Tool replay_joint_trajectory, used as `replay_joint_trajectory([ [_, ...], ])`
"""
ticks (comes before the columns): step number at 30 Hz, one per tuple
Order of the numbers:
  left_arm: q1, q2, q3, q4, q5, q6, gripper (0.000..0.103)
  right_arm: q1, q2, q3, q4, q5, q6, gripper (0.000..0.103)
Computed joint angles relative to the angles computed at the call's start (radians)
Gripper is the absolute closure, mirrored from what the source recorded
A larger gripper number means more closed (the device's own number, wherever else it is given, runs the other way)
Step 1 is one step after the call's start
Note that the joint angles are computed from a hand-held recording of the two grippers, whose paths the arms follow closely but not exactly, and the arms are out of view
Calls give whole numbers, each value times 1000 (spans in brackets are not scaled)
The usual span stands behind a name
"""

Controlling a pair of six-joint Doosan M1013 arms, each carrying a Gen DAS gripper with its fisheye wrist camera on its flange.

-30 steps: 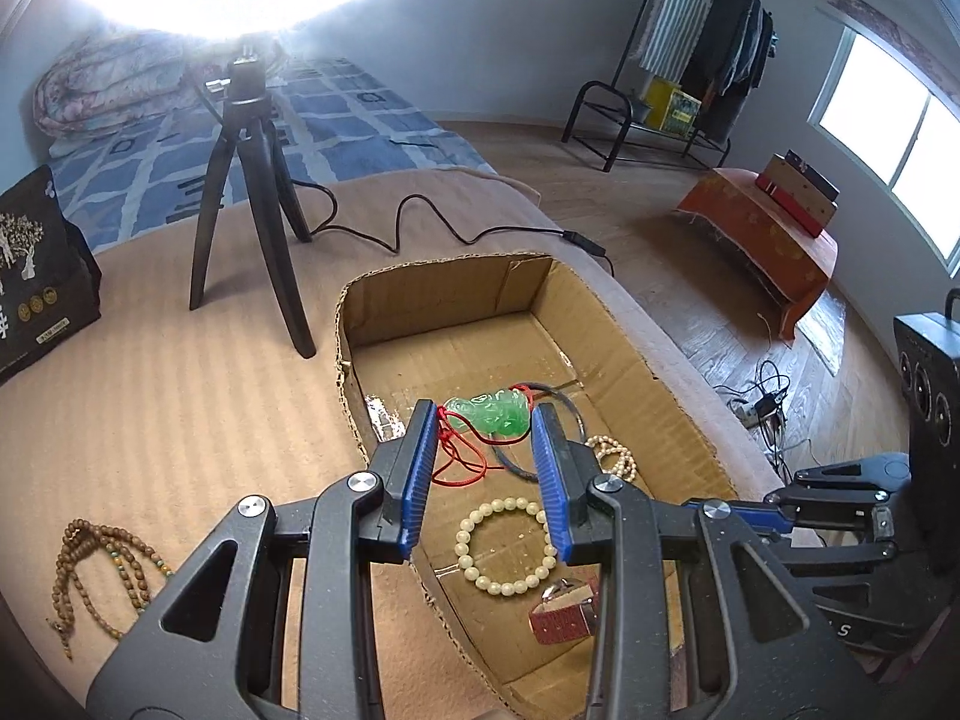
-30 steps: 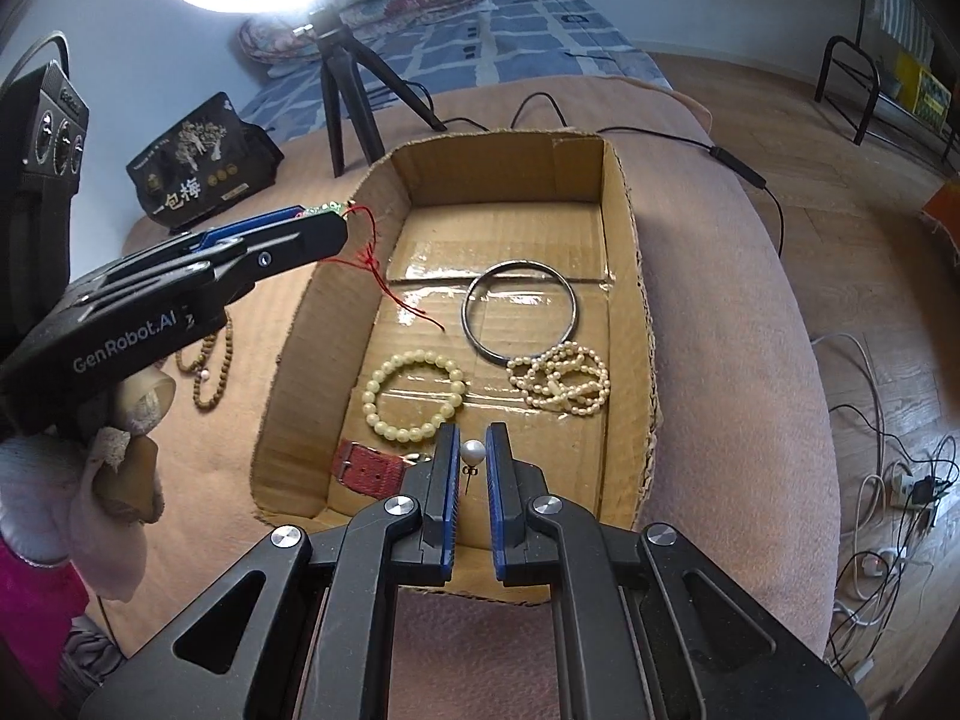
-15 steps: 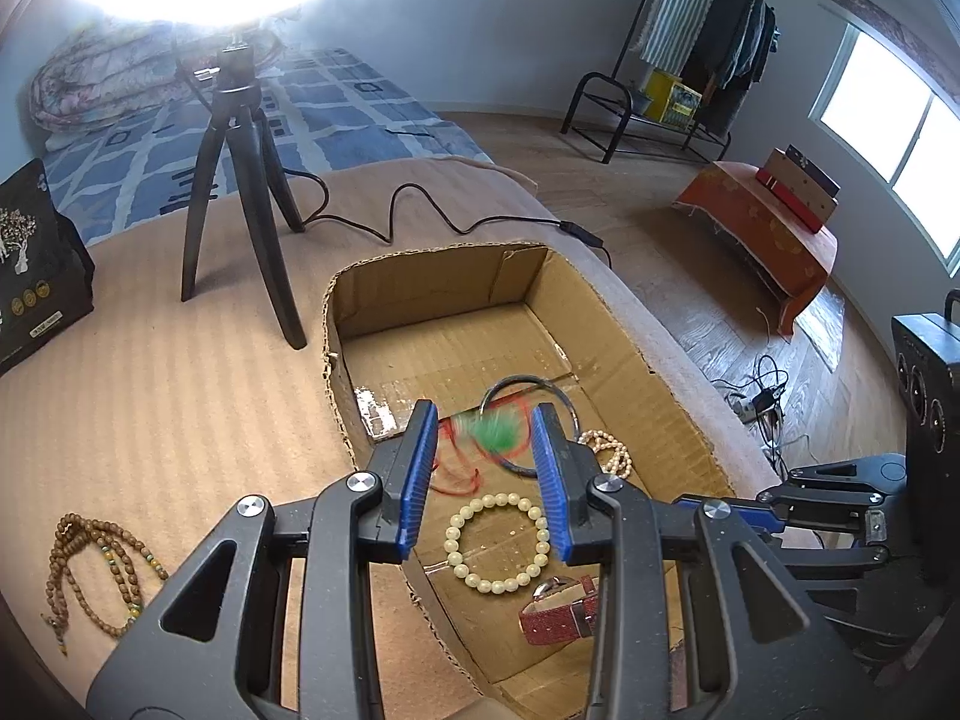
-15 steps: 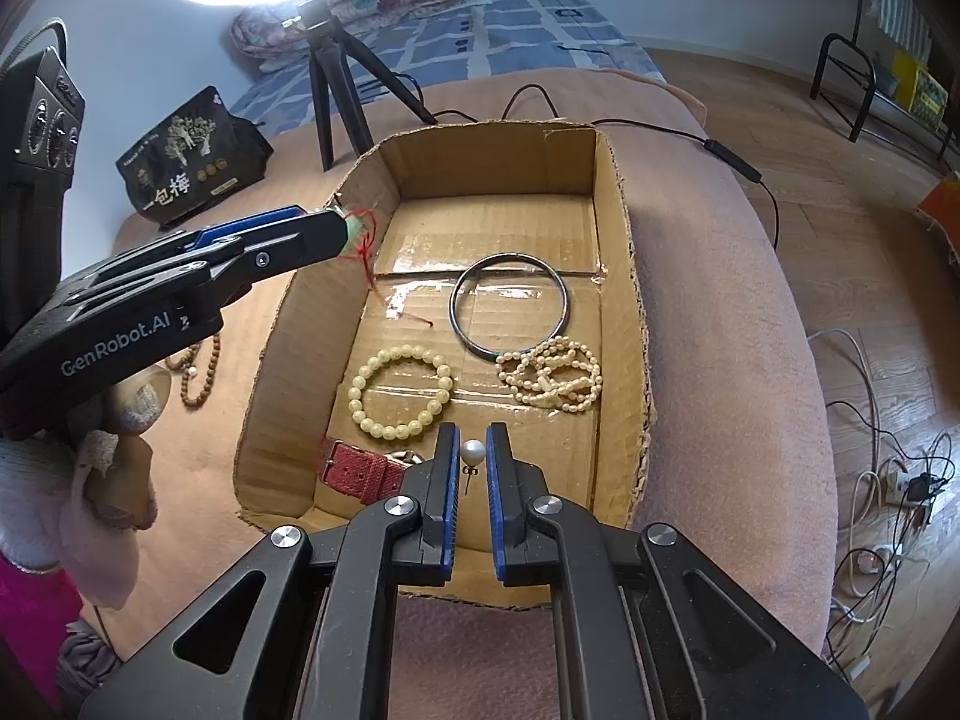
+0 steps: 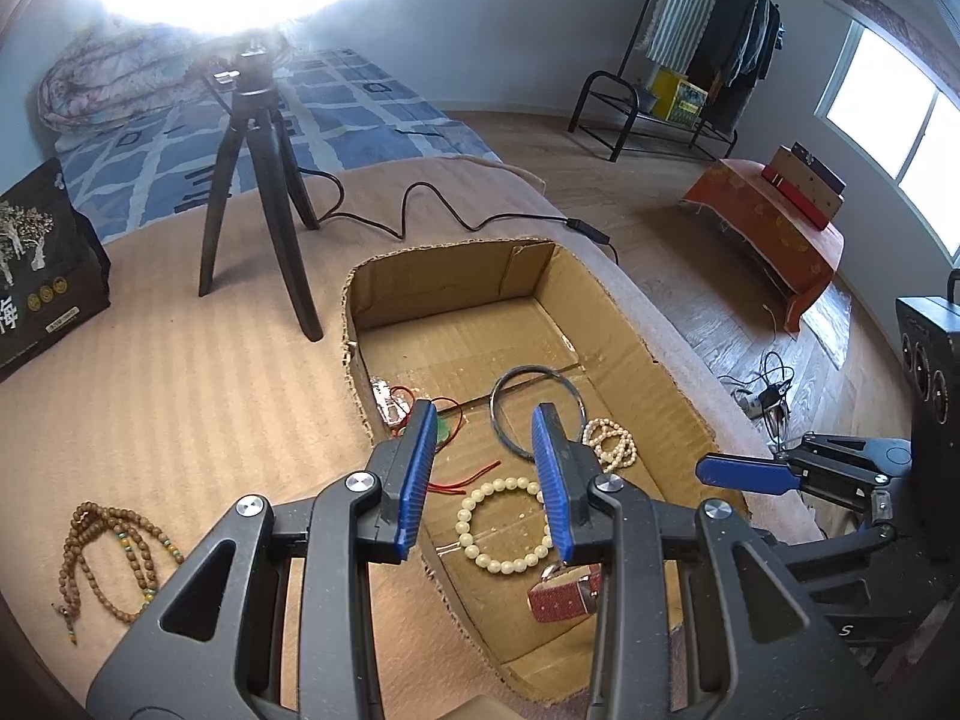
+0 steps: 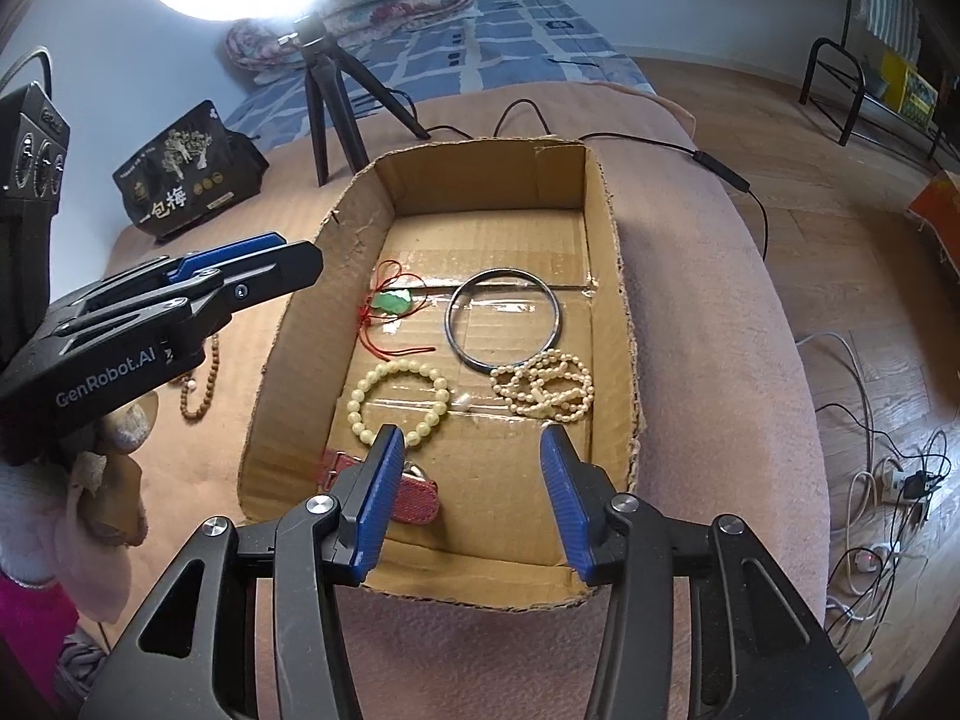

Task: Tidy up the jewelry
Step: 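Open the left gripper to drop the jade pendant in the box while the right gripper releases the pearl, then move both open grippers over the brown wooden bead mala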

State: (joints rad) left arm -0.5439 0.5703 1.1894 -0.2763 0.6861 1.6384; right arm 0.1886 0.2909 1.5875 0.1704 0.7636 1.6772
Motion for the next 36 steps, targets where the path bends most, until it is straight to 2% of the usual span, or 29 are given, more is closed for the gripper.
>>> replay_joint_trajectory([
  [9, 9, -43, 44, 41, -30, -10, 70, 22, -10, -1, -50, -29, 45, 51],
  [11, 12, -57, 58, 55, -37, -10, 70, 28, -13, -1, -72, -39, 77, 46],
  [13, 17, -68, 69, 60, -42, -10, 70, 33, -19, 6, -77, -66, 104, 42],
  [18, 37, -101, 105, 102, -52, -24, 70, 50, -27, 16, -106, -120, 139, 40],
  [20, 47, -111, 116, 108, -51, -21, 70, 59, -28, 15, -129, -132, 137, 32],
  [24, 74, -134, 142, 130, -41, -18, 70, 75, -28, 11, -153, -158, 123, 28],
  [26, 89, -140, 151, 144, -27, -31, 70, 81, -25, 6, -157, -161, 121, 22],
  [27, 97, -142, 154, 146, -19, -37, 68, 85, -23, 4, -158, -165, 123, 22],
  [29, 113, -152, 171, 142, -21, -46, 49, 91, -20, -1, -153, -170, 123, 22],
  [36, 160, -167, 214, 138, -29, -57, 47, 120, -5, -18, -117, -192, 78, 22],
])
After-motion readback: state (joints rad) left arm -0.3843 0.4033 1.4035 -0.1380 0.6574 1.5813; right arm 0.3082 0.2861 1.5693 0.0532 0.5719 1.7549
